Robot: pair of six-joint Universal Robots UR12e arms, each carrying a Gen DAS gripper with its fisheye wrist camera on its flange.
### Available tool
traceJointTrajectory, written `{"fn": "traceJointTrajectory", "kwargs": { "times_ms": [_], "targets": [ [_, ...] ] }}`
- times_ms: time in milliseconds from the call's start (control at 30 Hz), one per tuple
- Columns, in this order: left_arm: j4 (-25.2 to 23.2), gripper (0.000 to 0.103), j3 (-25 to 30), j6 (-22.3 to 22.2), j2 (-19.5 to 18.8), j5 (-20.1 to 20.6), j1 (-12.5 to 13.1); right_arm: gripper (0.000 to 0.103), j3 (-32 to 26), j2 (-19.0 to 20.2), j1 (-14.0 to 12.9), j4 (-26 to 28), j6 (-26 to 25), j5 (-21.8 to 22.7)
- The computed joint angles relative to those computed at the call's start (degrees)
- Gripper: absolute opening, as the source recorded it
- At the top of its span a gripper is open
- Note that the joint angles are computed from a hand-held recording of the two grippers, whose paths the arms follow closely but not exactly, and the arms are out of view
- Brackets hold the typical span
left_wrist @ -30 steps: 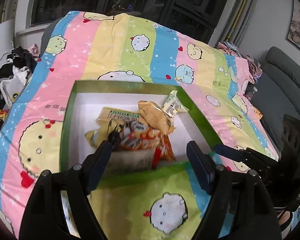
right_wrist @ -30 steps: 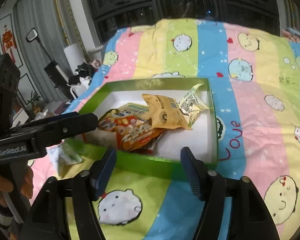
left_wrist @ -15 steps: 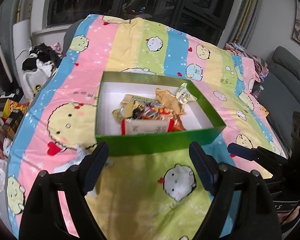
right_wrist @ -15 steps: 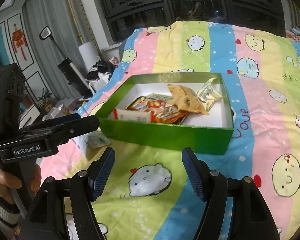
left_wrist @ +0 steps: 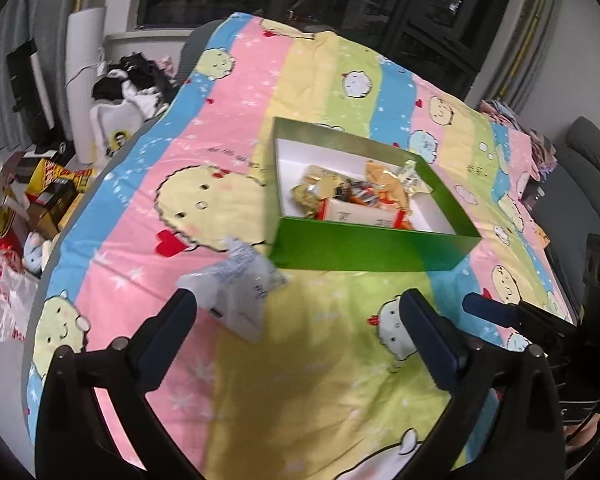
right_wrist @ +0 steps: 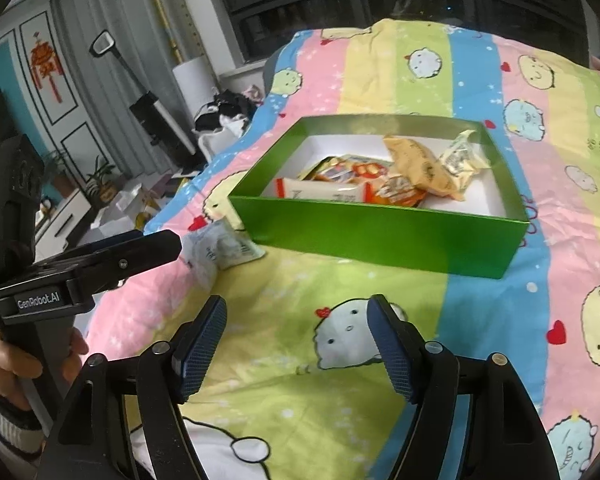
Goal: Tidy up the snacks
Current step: 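Reach the left tool to the white printed packet on the quilt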
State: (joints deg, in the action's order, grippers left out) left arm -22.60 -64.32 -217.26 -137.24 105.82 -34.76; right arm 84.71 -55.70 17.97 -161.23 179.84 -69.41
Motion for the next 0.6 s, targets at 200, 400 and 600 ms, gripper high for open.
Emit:
{"fn": "traceJointTrajectory", "kwargs": {
  "times_ms": [200,400,600],
  "targets": [
    [0.0,0.102,-2.7,-2.7,1.0,0.0,0.6,0.075,-1.6,1.1,1.1,3.6,-1.3,0.3],
    [0.2,0.102,-4.9,-5.9,1.7,-0.7,1.7,0.075,-3.9,2.7,2.1,6.7,-3.4,1.0],
    [2.2,0.102,-8.2,-10.4,2.7,-1.6,3.0,0.075,-6.4,4.6,2.9,8.4,-4.7,2.3]
  ]
}}
